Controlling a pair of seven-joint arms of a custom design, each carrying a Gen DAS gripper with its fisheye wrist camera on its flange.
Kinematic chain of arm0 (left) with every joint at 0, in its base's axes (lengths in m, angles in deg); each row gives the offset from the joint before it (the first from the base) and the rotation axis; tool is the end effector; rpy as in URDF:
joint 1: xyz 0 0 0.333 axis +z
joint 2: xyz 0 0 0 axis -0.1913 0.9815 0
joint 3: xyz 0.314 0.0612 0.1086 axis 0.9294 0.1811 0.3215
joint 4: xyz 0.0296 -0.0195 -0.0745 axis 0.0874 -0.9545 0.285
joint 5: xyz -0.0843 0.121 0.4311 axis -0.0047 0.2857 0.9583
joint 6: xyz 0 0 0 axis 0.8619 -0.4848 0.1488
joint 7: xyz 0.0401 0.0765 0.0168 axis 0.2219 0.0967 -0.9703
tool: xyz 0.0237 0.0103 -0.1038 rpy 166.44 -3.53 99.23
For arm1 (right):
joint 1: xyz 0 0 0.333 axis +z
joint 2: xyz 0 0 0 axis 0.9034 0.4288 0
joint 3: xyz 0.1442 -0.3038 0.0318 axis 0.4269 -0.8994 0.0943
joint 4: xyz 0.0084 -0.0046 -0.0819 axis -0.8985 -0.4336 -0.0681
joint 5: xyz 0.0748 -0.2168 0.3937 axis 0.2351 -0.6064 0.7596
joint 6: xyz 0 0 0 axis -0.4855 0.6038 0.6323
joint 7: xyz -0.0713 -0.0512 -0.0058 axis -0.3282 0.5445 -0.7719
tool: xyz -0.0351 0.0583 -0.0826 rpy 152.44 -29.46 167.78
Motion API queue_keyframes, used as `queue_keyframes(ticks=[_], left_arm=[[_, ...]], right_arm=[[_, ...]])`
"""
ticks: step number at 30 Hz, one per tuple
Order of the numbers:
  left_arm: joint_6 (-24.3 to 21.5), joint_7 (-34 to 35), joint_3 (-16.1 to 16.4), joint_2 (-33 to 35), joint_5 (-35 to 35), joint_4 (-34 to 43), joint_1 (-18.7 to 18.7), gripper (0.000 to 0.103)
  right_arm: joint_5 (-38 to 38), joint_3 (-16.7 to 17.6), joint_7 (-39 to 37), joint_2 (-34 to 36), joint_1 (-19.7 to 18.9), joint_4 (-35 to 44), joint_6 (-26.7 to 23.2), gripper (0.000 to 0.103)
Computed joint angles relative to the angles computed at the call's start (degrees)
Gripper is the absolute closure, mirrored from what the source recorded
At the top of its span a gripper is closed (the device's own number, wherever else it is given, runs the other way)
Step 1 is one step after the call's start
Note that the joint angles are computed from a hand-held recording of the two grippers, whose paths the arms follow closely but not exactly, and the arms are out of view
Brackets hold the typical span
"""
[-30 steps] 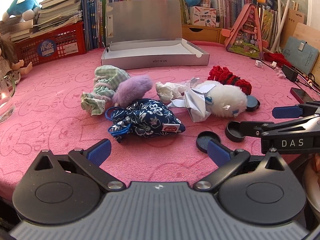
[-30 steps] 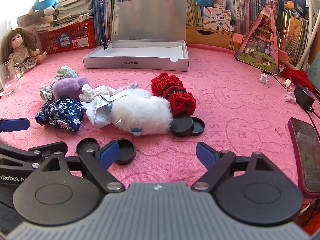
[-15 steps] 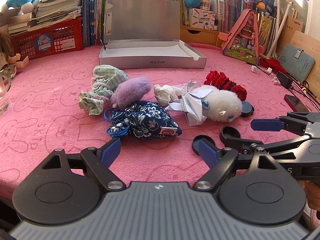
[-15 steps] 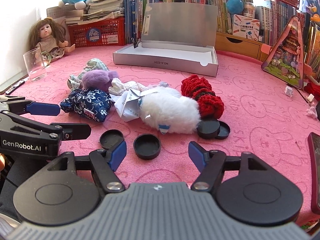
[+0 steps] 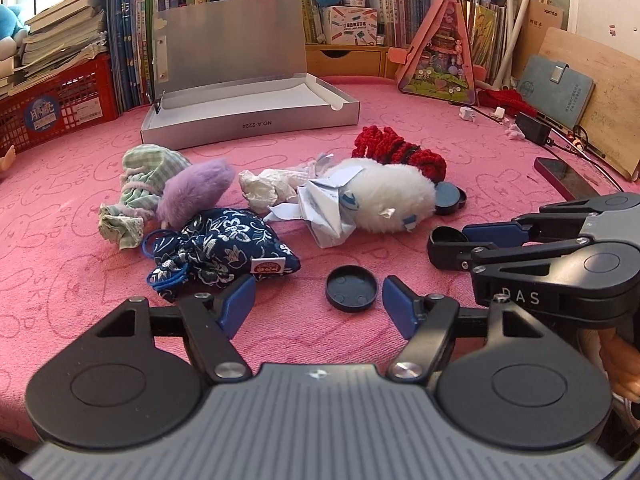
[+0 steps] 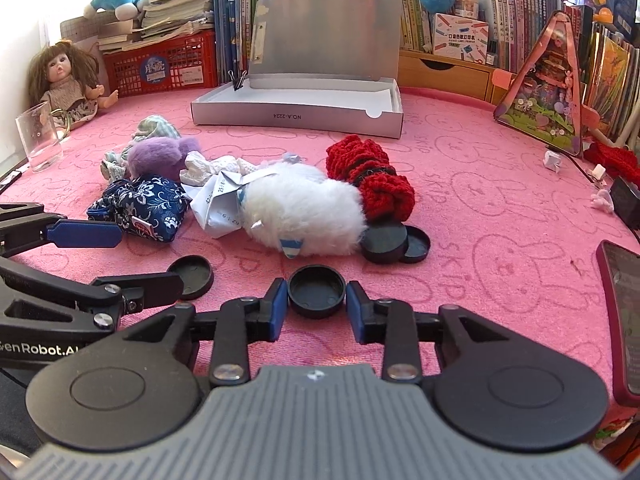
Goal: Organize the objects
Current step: 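Grasp the black round lid on the table with the right gripper, then grasp the second black lid with the left gripper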
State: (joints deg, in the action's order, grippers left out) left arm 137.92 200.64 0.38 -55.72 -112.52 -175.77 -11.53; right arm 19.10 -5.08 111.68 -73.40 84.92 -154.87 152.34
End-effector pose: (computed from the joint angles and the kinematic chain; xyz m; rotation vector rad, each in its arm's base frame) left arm 0.6997 -0.1589 0.4286 -1.1068 2.2656 -1.1246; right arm 0.6412 0.2644 0.4284 -1.6133 1.7873 -0.8495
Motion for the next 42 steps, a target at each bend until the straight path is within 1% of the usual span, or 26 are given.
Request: queue_keyframes(ticks=[1,3,4,5,6,7,10,12,13,18,20,22,24,30,33,36,42], left_arm=[[-0.36,-0.07,0.00,0.18,0.31,0.20,-0.08,0.037],[-1.14,-0.29,-0.05,0.78,1.04,0.78,-0.29,0.040],[-1.21,-0.42,-0.08,1.01,1.35,0.97,-0.39,0.041],[-1.13,-0.60,-0.11,1.40,1.84,1.22,-0.59,0.041],[-0.91,-0.87,-0.14,1.63,2.28,1.34,-0.71,0.041],[-0.57,-1.47,-0.06,1.90,3.03,1.46,-0.96,0.041],[0.48,-1.18,-0.83,2.43,2.99,1.61,-0.51,0.042],[0.74,-0.72,-1.35,2.57,2.53,1.64,-0.10,0.042],[0.96,-0.51,-1.54,2.63,2.33,1.64,0.02,0.042],[1.94,0.52,-2.26,2.61,0.98,1.43,0.45,0.046],[2.04,0.91,-2.42,2.49,0.48,1.32,0.63,0.053],[2.89,1.46,-2.55,2.39,-0.02,1.12,0.57,0.067],[3.54,1.10,-2.42,2.28,-0.28,0.92,0.48,0.067],[3.33,-1.34,-1.94,2.37,0.51,1.14,0.49,0.067],[3.78,-0.72,-2.32,2.52,0.21,1.20,0.75,0.067],[4.56,1.26,-3.16,2.84,-1.28,1.36,1.32,0.067],[4.12,0.65,-2.86,2.81,-1.20,1.45,1.14,0.067]], right_arm=[[-0.21,-0.05,0.04,-0.10,0.07,-0.11,-0.36,0.065],[-0.64,-0.09,0.30,0.05,0.15,0.04,-1.17,0.059],[-0.87,-0.13,0.49,0.17,0.13,0.15,-1.20,0.058],[-1.47,-0.23,1.07,0.34,0.21,0.35,-1.29,0.052],[-1.86,-0.29,1.45,0.50,0.26,0.54,-1.40,0.049],[-2.10,-0.29,1.59,0.70,0.29,0.74,-1.44,0.049],[-3.53,-0.33,2.22,0.96,0.72,1.08,-2.29,0.052],[-3.69,-0.23,2.55,0.82,0.72,0.92,-2.08,0.059],[-3.57,-0.13,2.68,0.75,0.77,0.87,-2.32,0.064],[-2.60,0.37,2.96,0.80,1.15,1.29,-4.63,0.065],[-2.36,0.48,2.58,0.95,1.17,1.56,-4.43,0.065],[-1.94,0.53,2.25,1.26,1.10,1.88,-3.21,0.065],[-1.96,0.48,2.09,1.82,1.56,2.72,-4.13,0.065],[-1.66,-0.01,1.68,2.61,2.18,3.86,-4.17,0.065],[-1.06,-0.07,1.50,2.69,2.22,3.89,-4.18,0.065],[0.46,-0.19,1.63,2.80,1.86,3.66,-2.87,0.065],[-0.89,-0.51,1.58,2.80,2.61,4.03,-4.17,0.065]])
